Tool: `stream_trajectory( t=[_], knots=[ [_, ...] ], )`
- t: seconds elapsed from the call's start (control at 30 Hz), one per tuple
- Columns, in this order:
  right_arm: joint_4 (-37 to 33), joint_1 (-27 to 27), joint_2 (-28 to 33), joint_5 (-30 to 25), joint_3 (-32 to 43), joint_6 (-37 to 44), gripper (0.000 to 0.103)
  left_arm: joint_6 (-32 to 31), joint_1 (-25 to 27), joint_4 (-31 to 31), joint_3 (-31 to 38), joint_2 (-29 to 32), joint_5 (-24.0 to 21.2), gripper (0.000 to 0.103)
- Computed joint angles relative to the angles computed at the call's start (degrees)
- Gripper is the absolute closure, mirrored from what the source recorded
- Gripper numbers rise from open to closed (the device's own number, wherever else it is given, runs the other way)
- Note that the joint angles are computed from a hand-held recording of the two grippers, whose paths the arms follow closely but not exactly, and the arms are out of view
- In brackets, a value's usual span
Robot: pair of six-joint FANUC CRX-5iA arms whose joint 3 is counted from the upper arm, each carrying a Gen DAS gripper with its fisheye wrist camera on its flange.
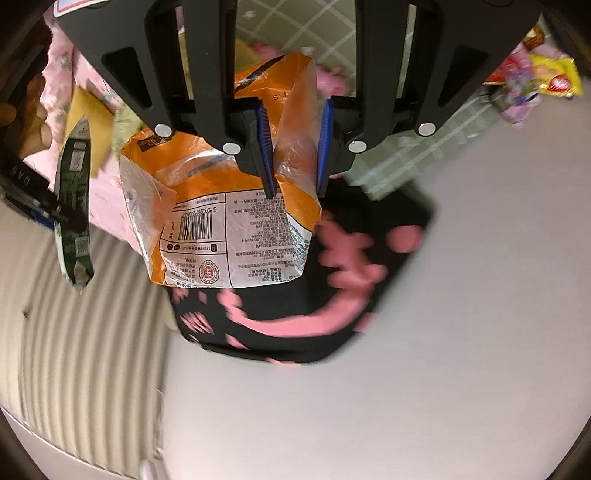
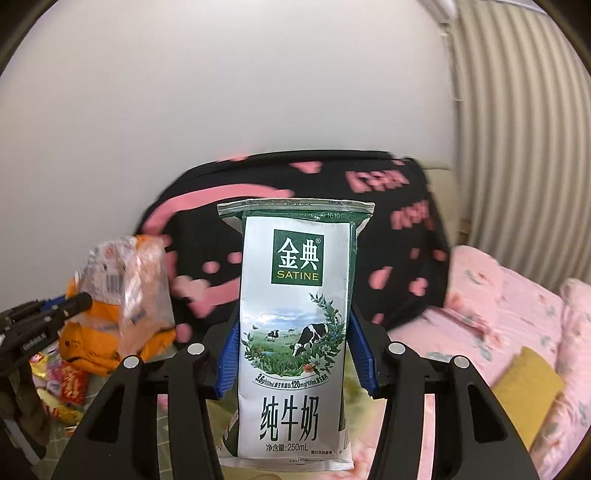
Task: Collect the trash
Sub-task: 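Carry the chip bag and milk carton to the yellow bag and release both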
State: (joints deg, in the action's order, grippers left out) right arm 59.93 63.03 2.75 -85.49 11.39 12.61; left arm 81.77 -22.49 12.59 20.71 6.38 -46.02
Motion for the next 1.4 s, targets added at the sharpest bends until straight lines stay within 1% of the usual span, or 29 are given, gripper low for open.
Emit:
stream_trajectory(
  t=[0.1, 0.2, 0.27, 0.37, 0.47, 0.57, 0.73, 0.8, 0.87, 0.9, 0.93, 0.97, 1.07, 1.13, 1.17, 1.2, 1.27, 1.3, 1.4],
  knots=[
    [1.0, 0.6, -2.9, -2.7, -3.4, -2.7, 0.054, -1.2, -2.9, -0.7, 4.5, 3.8, -3.3, 0.083],
    [1.7, 1.7, -5.3, -5.3, -6.1, -5.3, 0.054, -1.6, -4.3, -0.8, 6.7, 5.7, -5.4, 0.083],
    [1.9, 1.6, -6.6, -6.3, -7.5, -6.4, 0.054, -1.3, -5.5, -1.4, 9.4, 7.8, -6.7, 0.083],
    [2.5, 2.1, -8.0, -7.8, -8.8, -7.7, 0.054, 0.2, -7.4, -4.1, 13.2, 10.5, -8.8, 0.083],
    [2.7, 1.8, -8.7, -7.9, -9.5, -8.2, 0.054, 1.2, -8.2, -5.8, 16.5, 12.9, -11.5, 0.083],
    [3.0, 2.4, -8.9, -8.5, -9.8, -8.4, 0.054, 2.1, -9.0, -7.4, 18.3, 14.2, -12.9, 0.083],
    [2.4, 1.9, -9.5, -7.7, -10.5, -8.6, 0.054, 2.5, -9.7, -7.9, 20.5, 16.3, -15.0, 0.083],
    [2.1, 1.9, -9.8, -7.5, -11.0, -8.9, 0.054, 2.9, -10.0, -8.3, 22.2, 17.9, -16.9, 0.083],
    [1.9, 2.1, -10.2, -7.8, -11.3, -9.1, 0.054, 3.8, -10.6, -9.7, 25.1, 20.0, -20.1, 0.083],
    [1.7, 2.1, -10.4, -7.8, -11.6, -9.2, 0.054, 4.8, -11.1, -11.2, 27.8, 21.8, -23.2, 0.083],
    [1.4, 2.1, -10.7, -7.7, -11.9, -9.3, 0.054, 5.3, -11.4, -11.9, 29.2, 22.8, -24.7, 0.083],
    [1.1, 2.1, -11.0, -7.6, -12.2, -9.4, 0.054, 6.0, -11.8, -13.0, 31.5, 24.3, -27.5, 0.083],
    [0.3, 1.7, -11.6, -7.1, -12.8, -9.6, 0.054, 7.5, -12.5, -15.3, 35.3, 26.8, -31.9, 0.083],
    [-0.5, 1.1, -12.0, -6.1, -13.4, -9.8, 0.054, 8.4, -11.9, -13.8, 34.4, 26.5, -31.2, 0.079],
    [-1.0, 0.8, -12.1, -5.3, -13.6, -9.8, 0.054, 8.9, -11.1, -11.6, 32.9, 25.9, -30.0, 0.074],
    [-1.4, 0.5, -12.2, -4.6, -13.7, -9.6, 0.054, 9.1, -9.9, -8.0, 30.9, 25.2, -28.7, 0.068],
    [-2.1, -0.3, -12.0, -2.7, -13.7, -8.6, 0.054, 8.6, -8.6, -3.8, 27.5, 23.6, -26.2, 0.063],
    [-2.3, -0.8, -11.9, -1.4, -13.6, -8.0, 0.054, 8.2, -7.8, -1.9, 25.1, 22.1, -24.3, 0.061],
    [-2.6, -2.3, -10.9, 2.8, -12.9, -5.9, 0.054, 8.0, -6.2, 0.8, 19.4, 18.1, -19.3, 0.059]
  ],
)
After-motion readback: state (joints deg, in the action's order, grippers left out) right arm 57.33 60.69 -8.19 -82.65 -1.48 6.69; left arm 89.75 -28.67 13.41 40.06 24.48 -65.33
